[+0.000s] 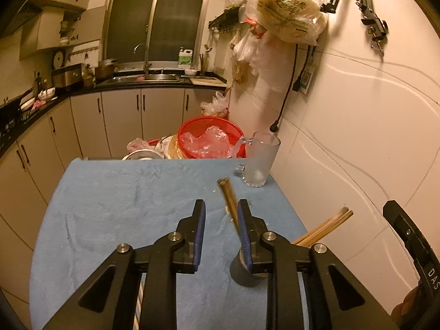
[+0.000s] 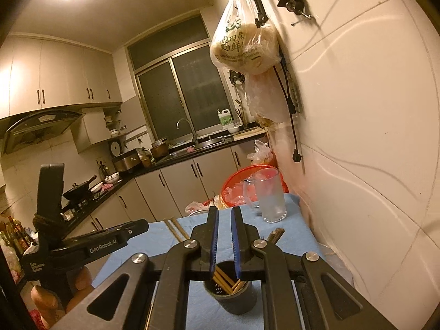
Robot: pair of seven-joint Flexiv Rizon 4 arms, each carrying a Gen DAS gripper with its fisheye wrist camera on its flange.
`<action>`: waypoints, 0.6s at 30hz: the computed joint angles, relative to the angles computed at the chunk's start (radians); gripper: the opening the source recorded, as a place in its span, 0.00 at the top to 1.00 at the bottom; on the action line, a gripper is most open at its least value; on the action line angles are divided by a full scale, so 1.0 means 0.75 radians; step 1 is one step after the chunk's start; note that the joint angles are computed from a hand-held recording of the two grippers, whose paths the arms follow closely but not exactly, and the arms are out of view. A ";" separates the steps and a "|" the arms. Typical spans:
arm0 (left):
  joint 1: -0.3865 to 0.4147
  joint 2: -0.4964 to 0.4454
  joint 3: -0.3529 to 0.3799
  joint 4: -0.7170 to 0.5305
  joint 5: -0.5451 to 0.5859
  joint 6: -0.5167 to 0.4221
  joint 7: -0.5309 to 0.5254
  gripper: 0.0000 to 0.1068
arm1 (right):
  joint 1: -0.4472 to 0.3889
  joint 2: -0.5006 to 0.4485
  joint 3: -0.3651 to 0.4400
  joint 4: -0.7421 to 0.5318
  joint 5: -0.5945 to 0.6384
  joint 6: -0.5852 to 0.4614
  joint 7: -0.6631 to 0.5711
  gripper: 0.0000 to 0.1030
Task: Organize utensils
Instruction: 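Return both grippers to the pile and close each on another chopstick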
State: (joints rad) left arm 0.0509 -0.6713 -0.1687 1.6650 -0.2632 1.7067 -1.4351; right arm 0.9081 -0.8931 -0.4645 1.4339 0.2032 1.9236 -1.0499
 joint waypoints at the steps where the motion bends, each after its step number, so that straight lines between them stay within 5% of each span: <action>1: 0.028 0.014 -0.025 0.036 0.003 0.018 -0.002 0.76 | 0.000 0.008 0.011 0.011 -0.004 0.004 -0.003 0.89; 10: 0.261 0.117 -0.093 0.412 0.066 0.148 -0.121 0.68 | -0.063 0.007 0.241 0.048 -0.185 -0.085 -0.038 0.85; 18: 0.542 0.048 -0.205 0.563 0.068 -0.010 -0.224 0.68 | -0.346 -0.229 0.748 -0.255 -0.547 -0.479 0.014 0.85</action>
State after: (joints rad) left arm 0.4572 -0.6354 -0.3222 2.0873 -0.2122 1.6989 -1.6034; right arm 0.6486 -1.0650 0.0963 1.2427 -0.2070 1.5643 -1.0397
